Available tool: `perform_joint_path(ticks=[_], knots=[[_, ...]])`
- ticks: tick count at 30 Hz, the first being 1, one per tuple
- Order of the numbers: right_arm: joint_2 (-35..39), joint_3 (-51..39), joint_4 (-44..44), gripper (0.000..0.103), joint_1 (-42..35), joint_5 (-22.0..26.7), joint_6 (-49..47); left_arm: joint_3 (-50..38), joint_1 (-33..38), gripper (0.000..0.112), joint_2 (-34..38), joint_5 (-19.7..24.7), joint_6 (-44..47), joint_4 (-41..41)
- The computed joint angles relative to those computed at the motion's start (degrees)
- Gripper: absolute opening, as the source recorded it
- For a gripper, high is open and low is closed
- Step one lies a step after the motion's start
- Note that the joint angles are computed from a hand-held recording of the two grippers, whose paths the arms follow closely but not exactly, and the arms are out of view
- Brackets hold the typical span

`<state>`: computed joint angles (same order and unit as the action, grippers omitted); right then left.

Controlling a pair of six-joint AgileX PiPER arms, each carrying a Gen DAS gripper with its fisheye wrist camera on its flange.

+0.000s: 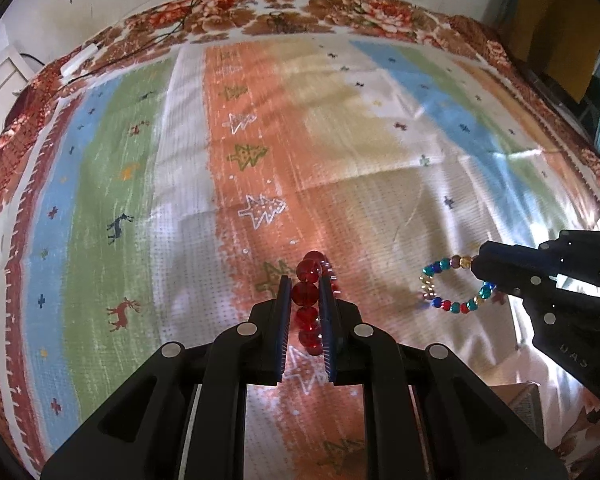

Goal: Organize jewelry
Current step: 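Carry the red bracelet with the left tool while the right tool carries the multicolour bracelet over the tin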

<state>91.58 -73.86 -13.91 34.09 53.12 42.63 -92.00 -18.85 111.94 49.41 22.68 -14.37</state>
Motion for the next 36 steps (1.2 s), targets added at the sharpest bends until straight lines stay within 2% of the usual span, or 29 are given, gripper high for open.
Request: perform_joint_path(ticks=[21,25,36], knots=[[-8.18,1.96,-5.92,0.01,5.73,1.02,8.75,5.98,0.11,0.013,-10.32,0.27,-0.72,-3.66],[-9.28,1.34,-10.0,0.01,9.49,4.06,11.6,7.73,-0.1,0.013,-12.54,-0.15,-0.33,-4.0],[-13.99,1.74,-16.09,0.01,17.13,7.99,17.55,13.48,0.24,0.013,-19.38,-0.09,2.34,-8.56]])
